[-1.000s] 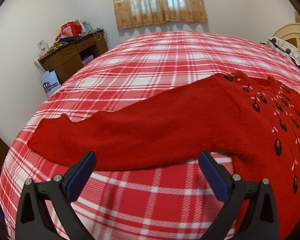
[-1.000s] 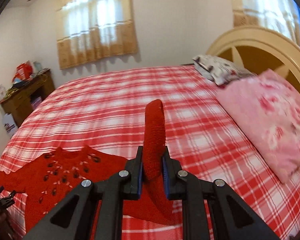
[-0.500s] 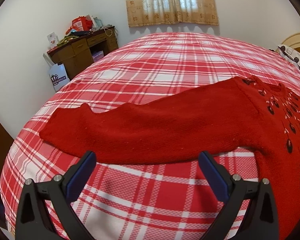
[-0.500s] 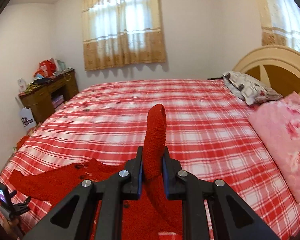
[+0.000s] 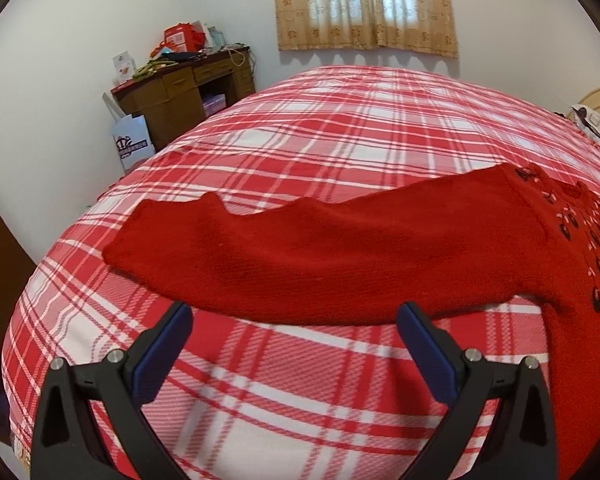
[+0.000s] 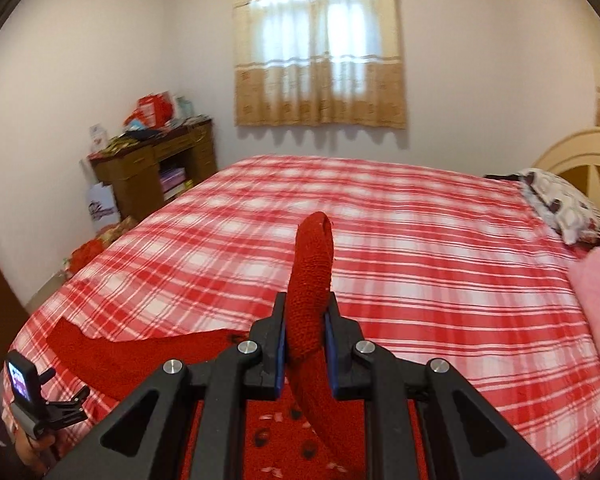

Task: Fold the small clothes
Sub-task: 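Lift the held sleeve with the right gripper and fold it across the sweater body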

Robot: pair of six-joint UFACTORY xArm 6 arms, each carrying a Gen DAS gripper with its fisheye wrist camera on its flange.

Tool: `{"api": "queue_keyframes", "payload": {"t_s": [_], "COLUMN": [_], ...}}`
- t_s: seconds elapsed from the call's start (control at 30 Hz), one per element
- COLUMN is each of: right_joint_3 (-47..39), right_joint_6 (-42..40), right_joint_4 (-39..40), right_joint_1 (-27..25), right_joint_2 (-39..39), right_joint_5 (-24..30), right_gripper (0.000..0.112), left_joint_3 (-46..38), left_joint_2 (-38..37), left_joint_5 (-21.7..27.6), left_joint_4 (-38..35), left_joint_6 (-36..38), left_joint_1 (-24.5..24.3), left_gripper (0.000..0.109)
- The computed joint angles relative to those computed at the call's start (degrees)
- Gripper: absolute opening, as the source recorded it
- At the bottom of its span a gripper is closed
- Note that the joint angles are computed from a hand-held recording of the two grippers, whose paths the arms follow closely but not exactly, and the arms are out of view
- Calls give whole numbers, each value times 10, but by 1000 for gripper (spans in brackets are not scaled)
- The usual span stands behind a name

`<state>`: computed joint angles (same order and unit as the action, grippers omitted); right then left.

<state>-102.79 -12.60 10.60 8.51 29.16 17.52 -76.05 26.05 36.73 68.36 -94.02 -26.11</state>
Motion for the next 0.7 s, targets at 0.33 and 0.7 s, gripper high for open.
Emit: {"api": "queue_keyframes", "payload": {"t_s": [0.33, 0.7], "right_joint_3": [-92, -282], "right_joint_6": [-9, -44], "right_joint_4": [14, 116], "right_joint_1": [67, 95], "right_joint_2": [127, 322], "right_joint_5": [28, 154], "right_gripper": [16, 20], "left_joint_3": [41, 64], "left_joint_2": [-25, -41], "left_joint_5": [1, 12], "left_joint_4": [16, 15], "left_joint_6": [-25, -18], "left_joint_1": [13, 15], "left_gripper": [103, 103]}}
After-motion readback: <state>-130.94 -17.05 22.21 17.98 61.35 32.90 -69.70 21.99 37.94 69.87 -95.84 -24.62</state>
